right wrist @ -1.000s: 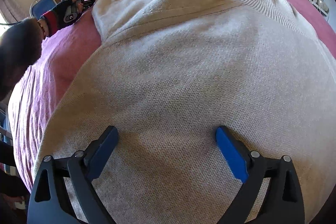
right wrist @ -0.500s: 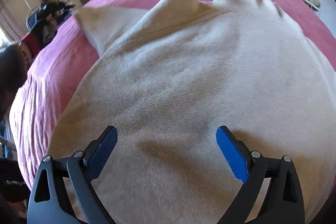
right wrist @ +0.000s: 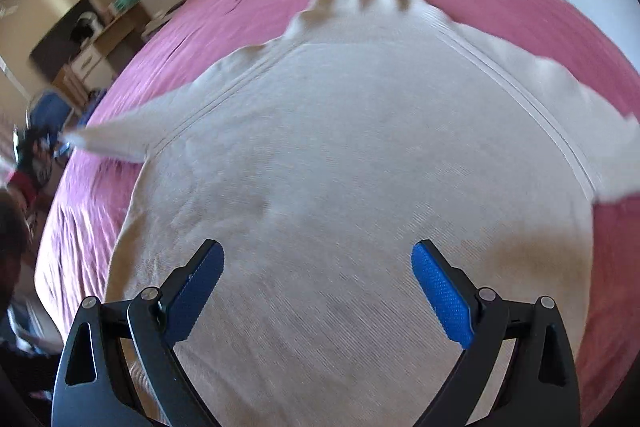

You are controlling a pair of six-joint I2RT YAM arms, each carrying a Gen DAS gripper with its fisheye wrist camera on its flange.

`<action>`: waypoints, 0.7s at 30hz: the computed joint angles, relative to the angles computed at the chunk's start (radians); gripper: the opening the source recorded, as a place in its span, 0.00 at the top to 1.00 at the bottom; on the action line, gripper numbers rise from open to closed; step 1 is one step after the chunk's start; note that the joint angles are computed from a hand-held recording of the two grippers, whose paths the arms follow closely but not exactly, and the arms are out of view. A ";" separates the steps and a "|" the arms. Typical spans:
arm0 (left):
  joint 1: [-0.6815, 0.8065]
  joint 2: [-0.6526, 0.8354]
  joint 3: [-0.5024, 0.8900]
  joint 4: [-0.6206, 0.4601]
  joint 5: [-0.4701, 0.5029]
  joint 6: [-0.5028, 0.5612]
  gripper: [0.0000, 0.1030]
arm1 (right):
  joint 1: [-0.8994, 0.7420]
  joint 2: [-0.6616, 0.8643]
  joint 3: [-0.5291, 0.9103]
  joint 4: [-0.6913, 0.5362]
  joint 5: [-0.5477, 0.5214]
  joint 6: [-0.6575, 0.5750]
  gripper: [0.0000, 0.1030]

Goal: Fold clothes
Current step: 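Pull the sleeve outward with the left tool to extend it across the blanket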

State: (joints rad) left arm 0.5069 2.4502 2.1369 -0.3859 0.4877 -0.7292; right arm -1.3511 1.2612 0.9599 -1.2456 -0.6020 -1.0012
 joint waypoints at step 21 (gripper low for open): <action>-1.130 -0.737 -0.797 0.296 -0.268 0.489 0.97 | -0.572 0.444 0.478 -0.267 0.050 -0.421 0.06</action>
